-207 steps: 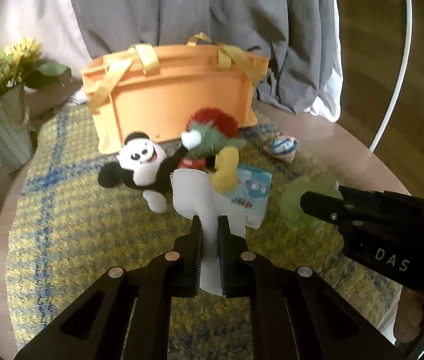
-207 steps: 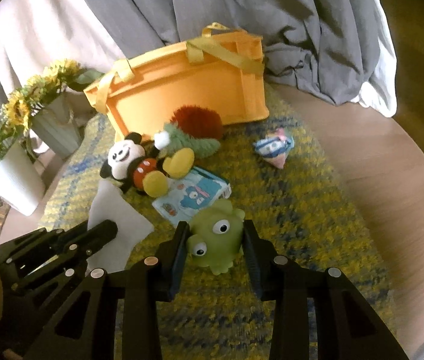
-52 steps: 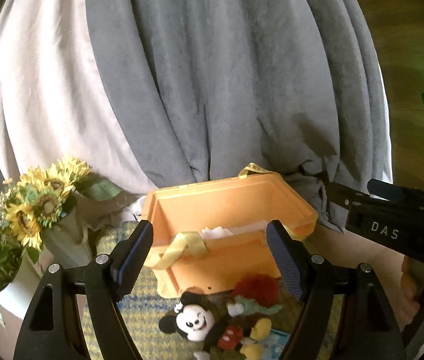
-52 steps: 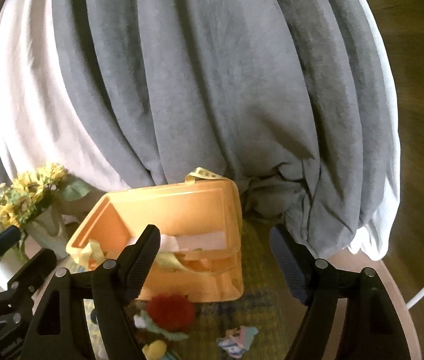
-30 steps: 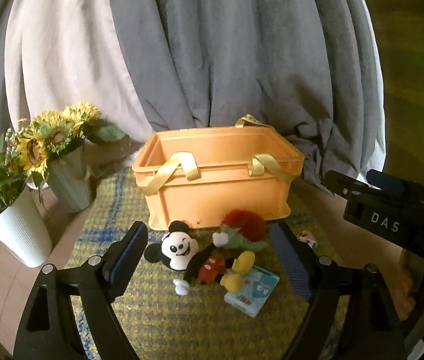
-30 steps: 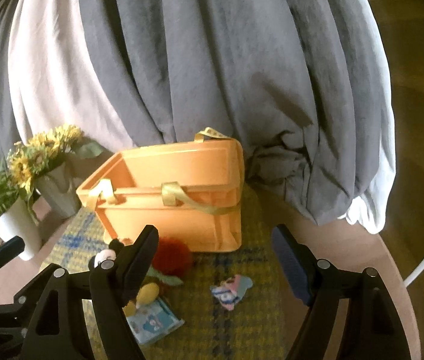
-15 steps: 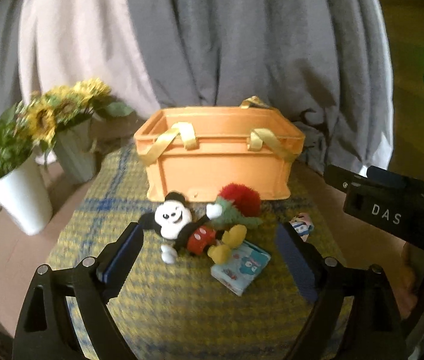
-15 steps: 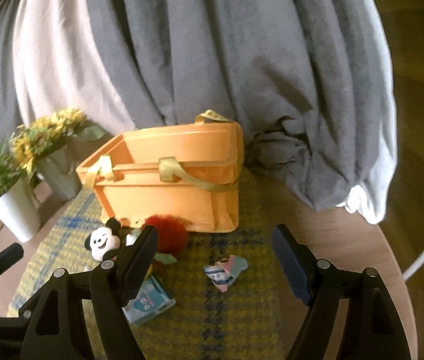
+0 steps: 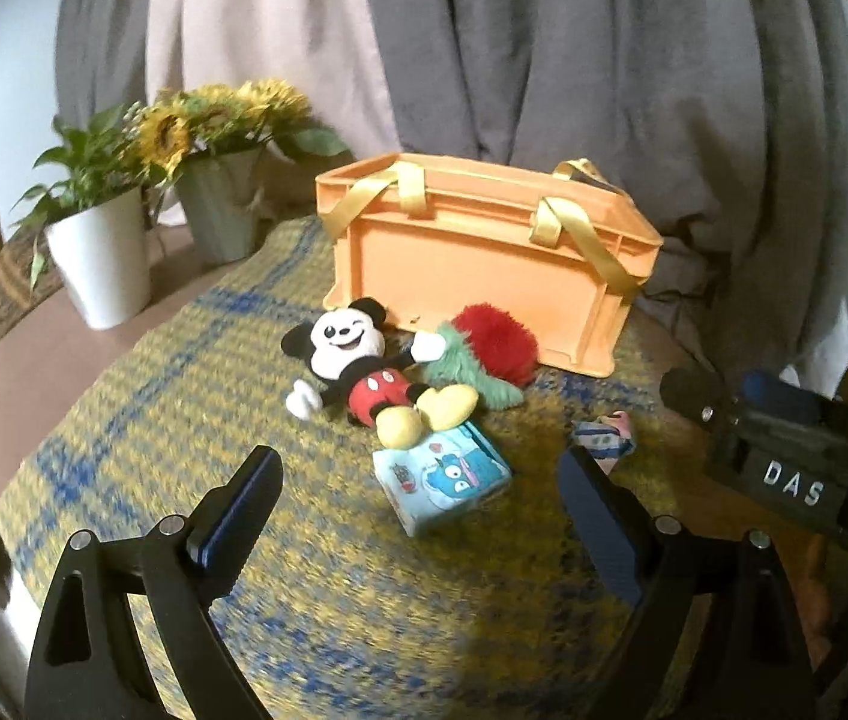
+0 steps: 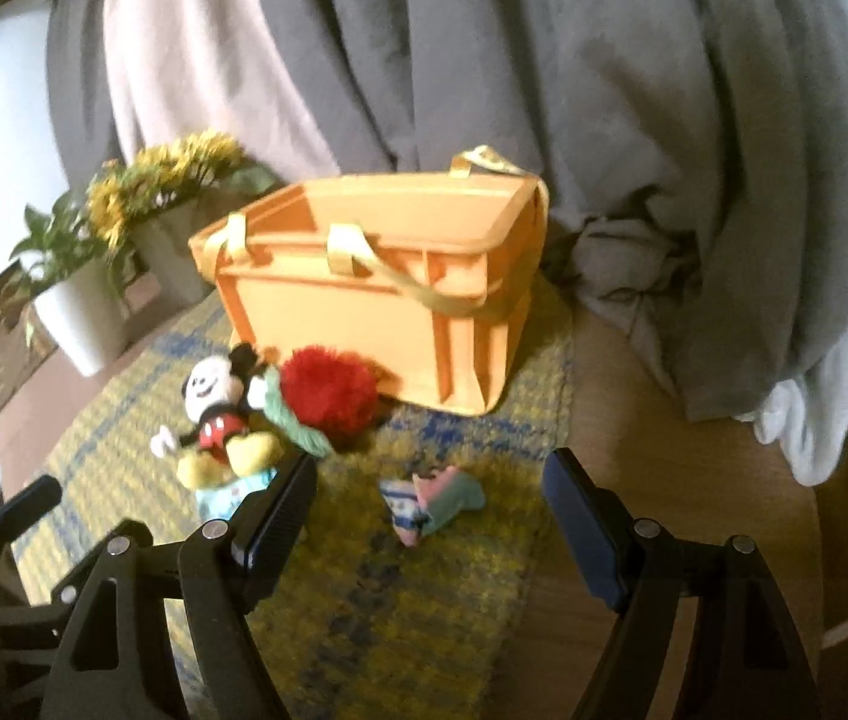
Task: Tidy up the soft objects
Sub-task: 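Grasp the printed blue box with left tool while right tool grasps heart toy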
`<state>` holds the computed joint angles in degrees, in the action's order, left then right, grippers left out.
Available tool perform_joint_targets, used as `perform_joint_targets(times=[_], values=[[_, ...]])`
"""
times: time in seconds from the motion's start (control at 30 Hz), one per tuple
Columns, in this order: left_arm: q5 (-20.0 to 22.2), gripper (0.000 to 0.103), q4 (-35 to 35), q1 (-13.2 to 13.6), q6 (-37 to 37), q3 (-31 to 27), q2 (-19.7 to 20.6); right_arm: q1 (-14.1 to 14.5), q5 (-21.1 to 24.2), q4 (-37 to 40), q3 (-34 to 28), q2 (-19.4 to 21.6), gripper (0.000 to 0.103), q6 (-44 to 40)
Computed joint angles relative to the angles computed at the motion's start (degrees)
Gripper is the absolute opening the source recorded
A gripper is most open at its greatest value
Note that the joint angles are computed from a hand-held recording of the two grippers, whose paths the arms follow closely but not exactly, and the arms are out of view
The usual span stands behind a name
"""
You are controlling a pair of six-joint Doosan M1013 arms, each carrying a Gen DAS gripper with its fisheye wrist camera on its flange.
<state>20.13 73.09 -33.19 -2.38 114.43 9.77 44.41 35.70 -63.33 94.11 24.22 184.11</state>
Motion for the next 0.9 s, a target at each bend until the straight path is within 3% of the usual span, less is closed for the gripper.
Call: perform_joint_targets(times=[0.3, 0.43, 0.57, 0.7, 0.9], values=[[6.94, 0.094, -4.40, -2.41, -2.49, -3.13, 3.67, -4.52, -12.39, 8.17, 1.64, 0.99, 0.078, -11.06], [8.52, 0.094, -5.13, -2.48, -3.61, -4.42, 5.14, -6.49, -18.12, 18.66, 1.11, 2.33, 0.078, -22.01], [8.90, 0.094, -9.63, -2.08, -0.11, -5.94, 6.67, -6.94, -17.97, 22.39, 0.53, 3.50, 0.078, -27.30], [8.61, 0.094, -14.22, -1.49, 4.32, -7.19, 8.03, -7.53, -18.78, 23.10, 0.79, 3.99, 0.078, -26.65], [8.07, 0.094, -16.08, -1.18, 5.02, -7.95, 9.28, -8.35, -20.15, 25.32, 1.22, 4.38, 0.078, -28.34]])
